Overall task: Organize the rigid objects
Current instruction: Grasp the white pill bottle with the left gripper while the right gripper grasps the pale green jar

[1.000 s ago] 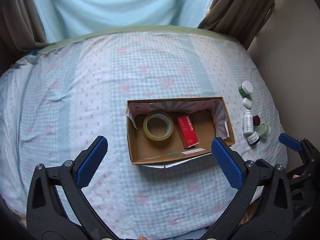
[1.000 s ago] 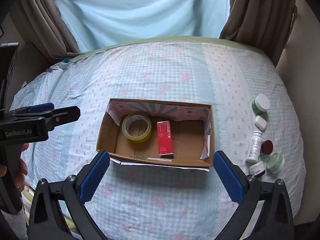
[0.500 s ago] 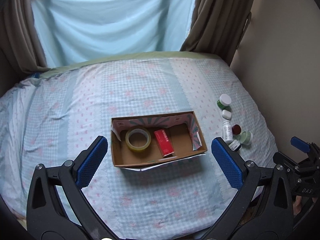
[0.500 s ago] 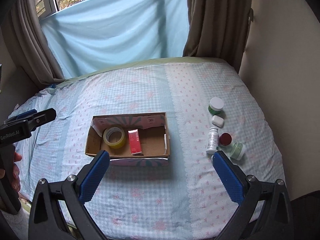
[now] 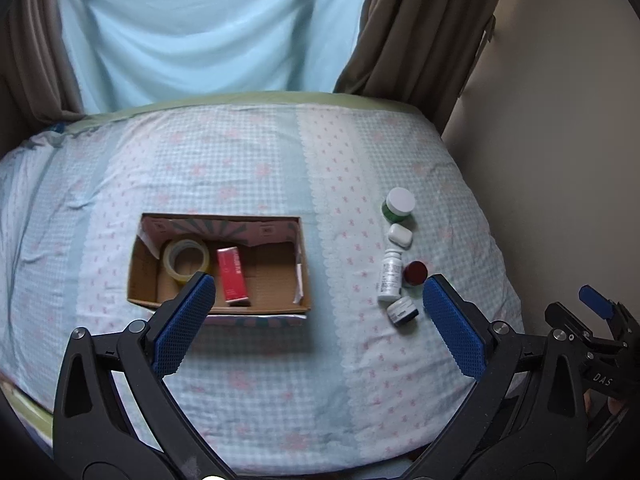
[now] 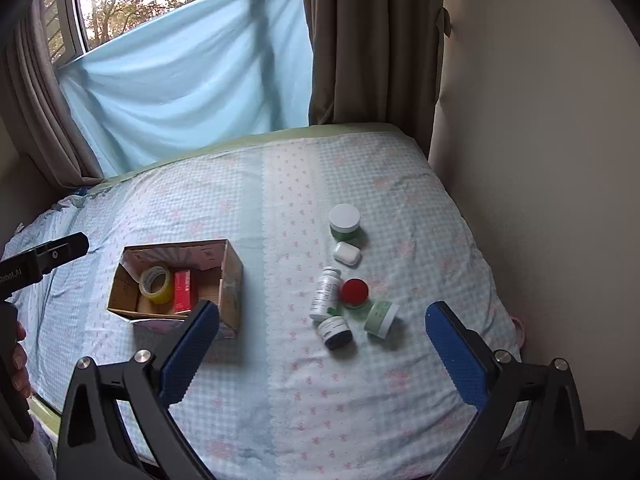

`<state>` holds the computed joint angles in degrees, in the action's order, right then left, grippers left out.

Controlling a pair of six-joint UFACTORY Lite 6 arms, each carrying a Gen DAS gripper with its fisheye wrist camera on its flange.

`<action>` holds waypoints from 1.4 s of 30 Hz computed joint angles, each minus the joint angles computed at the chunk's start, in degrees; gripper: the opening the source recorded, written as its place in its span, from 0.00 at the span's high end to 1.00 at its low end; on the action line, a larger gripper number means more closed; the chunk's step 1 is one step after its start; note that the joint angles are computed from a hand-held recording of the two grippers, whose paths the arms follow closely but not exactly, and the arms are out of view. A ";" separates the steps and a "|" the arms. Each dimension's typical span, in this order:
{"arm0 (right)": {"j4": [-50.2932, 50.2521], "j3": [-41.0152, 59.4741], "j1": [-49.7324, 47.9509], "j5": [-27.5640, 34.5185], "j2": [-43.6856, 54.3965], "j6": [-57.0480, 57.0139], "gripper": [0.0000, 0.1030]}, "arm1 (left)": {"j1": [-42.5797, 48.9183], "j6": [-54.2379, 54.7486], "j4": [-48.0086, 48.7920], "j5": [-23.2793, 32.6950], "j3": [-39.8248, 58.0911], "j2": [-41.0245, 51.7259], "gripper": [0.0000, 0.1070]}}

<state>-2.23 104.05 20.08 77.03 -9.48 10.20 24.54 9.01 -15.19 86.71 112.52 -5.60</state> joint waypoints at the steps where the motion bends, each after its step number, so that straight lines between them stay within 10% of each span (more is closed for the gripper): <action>1: 2.68 -0.56 -3.98 -0.36 0.04 -3.17 0.00 | -3.79 -2.89 1.68 -0.91 -0.79 -0.03 0.04; 26: 12.07 -17.84 -23.44 -20.05 22.14 -11.61 0.00 | -37.33 -10.75 9.37 -27.07 -9.18 40.01 0.04; 42: 8.45 -6.49 -20.54 -17.93 47.98 -2.74 0.05 | -39.32 -7.34 12.03 -24.76 8.21 65.46 0.16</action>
